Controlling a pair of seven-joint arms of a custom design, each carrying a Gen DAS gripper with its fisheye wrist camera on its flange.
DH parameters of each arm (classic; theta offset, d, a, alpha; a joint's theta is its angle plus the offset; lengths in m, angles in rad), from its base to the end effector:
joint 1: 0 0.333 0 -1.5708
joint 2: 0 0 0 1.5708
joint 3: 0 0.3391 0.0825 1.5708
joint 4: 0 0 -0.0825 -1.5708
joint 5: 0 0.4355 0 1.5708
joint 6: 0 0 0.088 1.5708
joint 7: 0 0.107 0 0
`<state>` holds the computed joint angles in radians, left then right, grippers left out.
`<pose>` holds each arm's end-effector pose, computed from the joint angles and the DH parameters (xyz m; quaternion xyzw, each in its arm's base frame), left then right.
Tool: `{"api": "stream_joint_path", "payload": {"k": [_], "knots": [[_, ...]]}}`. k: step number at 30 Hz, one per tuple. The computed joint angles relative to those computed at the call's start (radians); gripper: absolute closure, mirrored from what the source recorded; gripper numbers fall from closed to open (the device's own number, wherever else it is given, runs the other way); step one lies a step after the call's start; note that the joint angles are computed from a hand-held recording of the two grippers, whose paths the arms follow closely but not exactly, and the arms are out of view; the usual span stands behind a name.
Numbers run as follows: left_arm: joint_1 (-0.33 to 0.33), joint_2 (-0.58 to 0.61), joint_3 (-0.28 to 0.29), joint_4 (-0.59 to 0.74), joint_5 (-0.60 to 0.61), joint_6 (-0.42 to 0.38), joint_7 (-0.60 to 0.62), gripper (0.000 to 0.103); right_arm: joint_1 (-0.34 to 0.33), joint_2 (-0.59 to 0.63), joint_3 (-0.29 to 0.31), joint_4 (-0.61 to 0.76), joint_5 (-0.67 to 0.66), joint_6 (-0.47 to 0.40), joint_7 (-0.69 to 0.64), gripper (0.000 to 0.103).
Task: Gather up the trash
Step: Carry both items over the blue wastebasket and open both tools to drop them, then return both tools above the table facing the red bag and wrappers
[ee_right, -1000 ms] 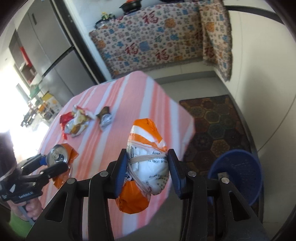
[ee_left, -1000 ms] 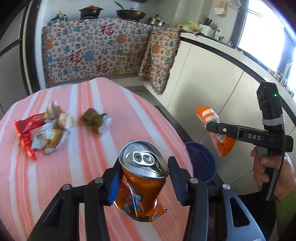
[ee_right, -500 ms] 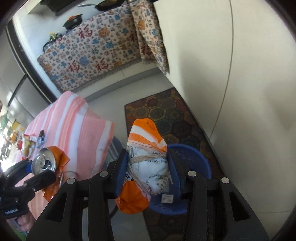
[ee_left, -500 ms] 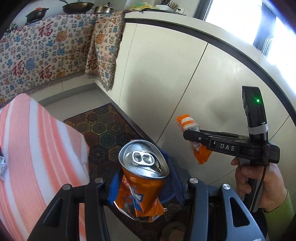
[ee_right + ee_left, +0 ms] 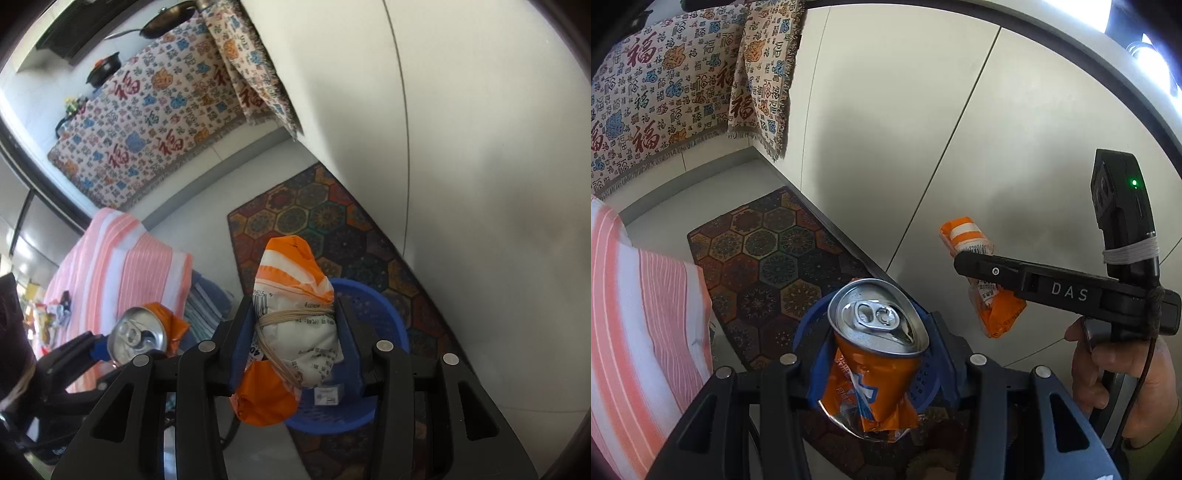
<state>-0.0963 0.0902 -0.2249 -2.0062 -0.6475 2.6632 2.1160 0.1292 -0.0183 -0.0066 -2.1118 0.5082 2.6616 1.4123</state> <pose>0.6321 -0.1885 0.4692 -0.5318 0.7715 -0.3435 0.0636 0.6218 0.0626 0.4816 -0.6334 0.7035 -0.0744 0.3135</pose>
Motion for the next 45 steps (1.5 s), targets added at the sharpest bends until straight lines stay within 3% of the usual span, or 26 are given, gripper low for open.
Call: {"api": "stream_joint_path", "payload": {"k": [2,3,4,9,13,19,23,26,28,33,38,41,43,45], "knots": [[-0.002,0.011,-0.009,0.004,-0.028,0.001,0.038,0.053,-0.002,0.008,-0.004,0.007,0.058,-0.003,-0.021,0.037],[-0.003,0.024,-0.010,0.015,-0.022,-0.007,0.037,0.044,-0.004,0.007,-0.006,0.004,0.075,0.005,-0.025,0.030],[-0.005,0.039,-0.011,0.027,-0.010,-0.013,0.026,0.035,-0.006,0.002,-0.007,0.000,0.077,0.011,-0.022,0.030],[-0.004,0.068,-0.024,0.048,0.050,0.001,-0.048,0.034,-0.012,-0.015,-0.009,-0.020,0.074,0.063,0.000,0.028],[0.008,0.026,-0.024,0.008,0.058,0.011,-0.063,0.034,-0.012,-0.029,-0.001,-0.037,-0.029,0.113,0.072,0.023],[0.000,-0.175,0.046,-0.181,0.051,0.062,-0.032,0.034,0.005,-0.053,0.022,-0.060,-0.180,0.163,0.153,0.018],[0.017,-0.360,0.117,-0.360,0.149,0.105,-0.085,0.034,0.027,-0.077,0.062,-0.092,-0.323,0.216,0.209,0.017],[0.086,-0.479,0.153,-0.474,0.272,0.113,-0.174,0.034,0.044,-0.093,0.120,-0.120,-0.506,0.274,0.281,0.015],[0.151,-0.539,0.172,-0.532,0.364,0.112,-0.232,0.034,0.096,-0.095,0.143,-0.128,-0.517,0.297,0.248,0.012],[0.323,-0.616,0.230,-0.618,0.576,0.121,-0.325,0.034,0.290,-0.061,0.163,-0.096,-0.288,0.268,-0.009,0.009],[0.419,-0.589,0.329,-0.621,0.704,0.154,-0.364,0.034,0.363,0.074,0.208,0.044,-0.440,0.181,0.105,0.009],[0.441,-0.546,0.363,-0.599,0.746,0.172,-0.386,0.032,0.417,0.180,0.193,0.167,-0.501,0.114,0.176,0.009],[0.380,-0.529,0.442,-0.579,0.681,0.159,-0.338,0.023,0.447,0.232,0.179,0.232,-0.527,0.081,0.210,0.009],[0.342,-0.524,0.493,-0.565,0.611,0.129,-0.291,0.022,0.475,0.267,0.155,0.267,-0.563,0.060,0.249,0.009]]}}
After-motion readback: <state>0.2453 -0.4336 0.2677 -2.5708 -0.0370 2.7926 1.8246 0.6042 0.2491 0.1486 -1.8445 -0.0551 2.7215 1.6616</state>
